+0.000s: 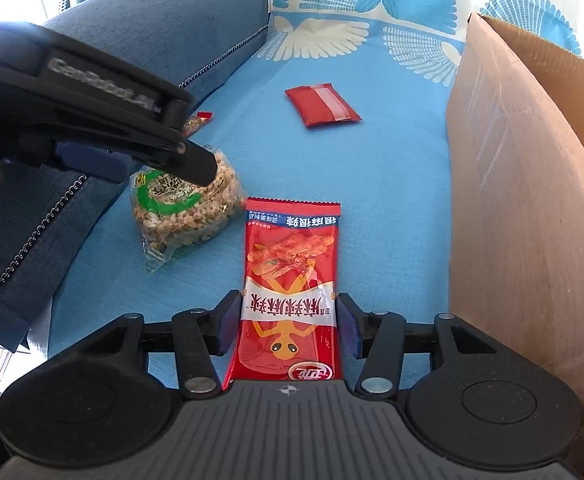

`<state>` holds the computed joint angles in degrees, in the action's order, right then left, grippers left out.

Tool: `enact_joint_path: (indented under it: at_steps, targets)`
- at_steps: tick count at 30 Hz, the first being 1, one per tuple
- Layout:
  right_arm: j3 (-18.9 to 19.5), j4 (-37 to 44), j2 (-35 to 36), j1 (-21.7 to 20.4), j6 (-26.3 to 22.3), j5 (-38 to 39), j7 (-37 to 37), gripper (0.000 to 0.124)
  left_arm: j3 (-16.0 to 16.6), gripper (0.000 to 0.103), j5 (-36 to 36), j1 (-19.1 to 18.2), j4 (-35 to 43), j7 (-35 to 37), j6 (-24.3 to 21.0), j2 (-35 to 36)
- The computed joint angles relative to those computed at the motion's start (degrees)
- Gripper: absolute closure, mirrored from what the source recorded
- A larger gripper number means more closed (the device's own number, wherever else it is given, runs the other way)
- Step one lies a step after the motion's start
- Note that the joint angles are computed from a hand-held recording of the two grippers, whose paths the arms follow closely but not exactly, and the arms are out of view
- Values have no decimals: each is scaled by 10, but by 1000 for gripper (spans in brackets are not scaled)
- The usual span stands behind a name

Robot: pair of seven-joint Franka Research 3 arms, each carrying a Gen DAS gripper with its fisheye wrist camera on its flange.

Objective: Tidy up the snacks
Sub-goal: 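Grasp the round nut cluster pack with the left tool while the right tool holds the spicy-strip pack, then lift both packs and carry them over the cardboard box with both tools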

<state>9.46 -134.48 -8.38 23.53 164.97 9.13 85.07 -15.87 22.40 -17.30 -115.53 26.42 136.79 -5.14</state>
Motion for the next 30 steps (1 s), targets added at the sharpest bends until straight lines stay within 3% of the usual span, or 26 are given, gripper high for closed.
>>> enact_joint_path:
  at_steps: [4,12,20,27,30]
  targets:
    - [0,2,3,-2,2,-3,3,69,6,13,-29,4,14,-18,-3,19]
    - [5,7,11,-9,6,-37,25,63,9,8,-32,-3,77,-32,-75,75]
    - [5,6,16,-12,18,-61,40,63,13,10,-17,-9,96,-40,-86,97]
    - [8,-3,12,-16,34,-84,52,74,13,15,10,-16,97,-46,-101,93]
    - [12,-8,9,-21,42,-96,61,75,14,15,9,-13,76,-50,-76,75]
